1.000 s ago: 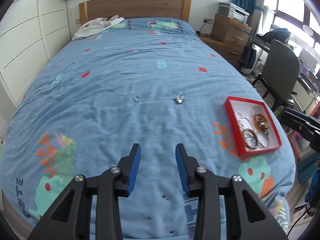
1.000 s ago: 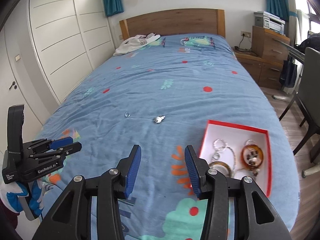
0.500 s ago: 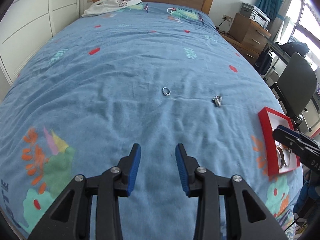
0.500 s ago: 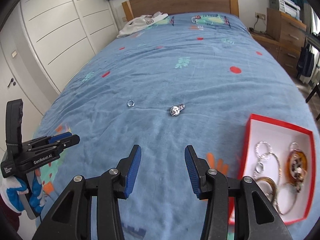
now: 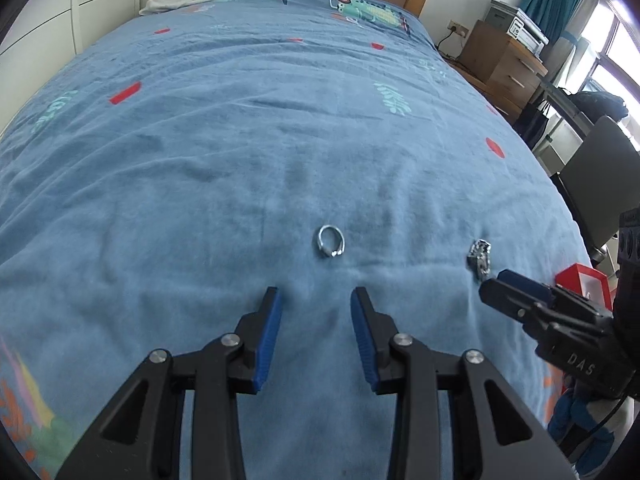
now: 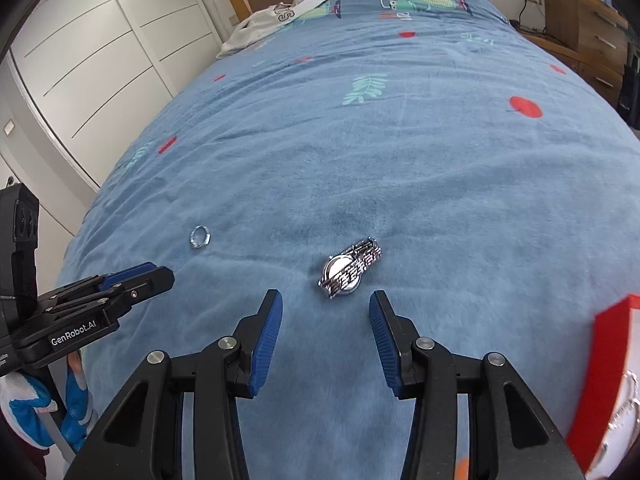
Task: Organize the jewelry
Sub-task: 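Grasp the silver ring with the left tool while the right tool grasps the silver watch, then carry the ring and watch into the red box and open both tools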
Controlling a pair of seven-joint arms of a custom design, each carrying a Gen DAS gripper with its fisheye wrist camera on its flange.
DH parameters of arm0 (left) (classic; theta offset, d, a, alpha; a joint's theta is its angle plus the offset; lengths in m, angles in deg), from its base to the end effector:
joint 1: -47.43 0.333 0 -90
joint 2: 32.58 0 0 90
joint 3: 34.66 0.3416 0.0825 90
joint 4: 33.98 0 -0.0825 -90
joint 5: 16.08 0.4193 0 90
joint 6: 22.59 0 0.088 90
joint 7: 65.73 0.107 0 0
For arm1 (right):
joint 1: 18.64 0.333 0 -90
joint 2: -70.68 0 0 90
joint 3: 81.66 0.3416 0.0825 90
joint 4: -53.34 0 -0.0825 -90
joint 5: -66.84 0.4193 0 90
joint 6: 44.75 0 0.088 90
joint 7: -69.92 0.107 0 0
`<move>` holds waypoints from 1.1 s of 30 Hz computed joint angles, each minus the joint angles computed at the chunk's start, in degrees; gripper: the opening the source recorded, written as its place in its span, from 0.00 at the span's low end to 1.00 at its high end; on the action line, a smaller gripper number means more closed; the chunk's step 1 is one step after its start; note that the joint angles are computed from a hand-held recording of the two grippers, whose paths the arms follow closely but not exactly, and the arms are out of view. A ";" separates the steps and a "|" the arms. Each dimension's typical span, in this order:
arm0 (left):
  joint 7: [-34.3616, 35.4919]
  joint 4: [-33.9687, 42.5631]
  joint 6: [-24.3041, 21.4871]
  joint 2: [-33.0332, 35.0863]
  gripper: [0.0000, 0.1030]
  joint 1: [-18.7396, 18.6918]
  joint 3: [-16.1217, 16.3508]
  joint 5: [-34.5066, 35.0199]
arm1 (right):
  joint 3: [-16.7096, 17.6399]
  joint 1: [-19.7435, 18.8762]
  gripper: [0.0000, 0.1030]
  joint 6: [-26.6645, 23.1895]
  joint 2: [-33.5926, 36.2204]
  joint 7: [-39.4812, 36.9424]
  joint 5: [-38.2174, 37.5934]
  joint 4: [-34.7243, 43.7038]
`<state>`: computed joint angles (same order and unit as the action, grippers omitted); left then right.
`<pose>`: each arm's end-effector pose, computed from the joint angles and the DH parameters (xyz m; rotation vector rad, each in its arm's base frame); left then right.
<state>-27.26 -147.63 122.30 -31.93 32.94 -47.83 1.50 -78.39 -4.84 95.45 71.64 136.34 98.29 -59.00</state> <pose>0.5589 -0.2959 0.5287 -2.1546 1.7371 -0.7186 0.6049 0.1860 0.5276 -2.0664 1.4207 -0.0584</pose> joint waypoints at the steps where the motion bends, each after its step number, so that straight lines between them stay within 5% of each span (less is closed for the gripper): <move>1: 0.19 0.84 -0.03 1.00 0.33 0.00 0.01 0.35 | 0.06 0.05 0.44 0.15 0.70 -0.08 0.20 0.40; 10: -1.16 5.43 -0.32 6.24 0.32 -1.42 1.50 5.31 | 0.97 -0.14 0.44 2.76 3.51 -2.02 1.37 1.84; 14: -2.15 5.87 -0.97 6.70 0.15 -2.14 1.83 8.05 | 1.31 -0.13 0.40 4.21 3.81 -2.72 1.59 1.66; 17: -2.04 5.26 0.00 6.28 0.15 -1.96 1.84 7.28 | 1.42 -0.31 0.23 4.47 3.77 -3.40 2.68 1.53; 33: -2.09 1.81 0.94 1.45 0.15 -1.94 0.18 5.92 | 0.23 0.11 0.22 4.65 -2.38 -8.13 8.81 -3.48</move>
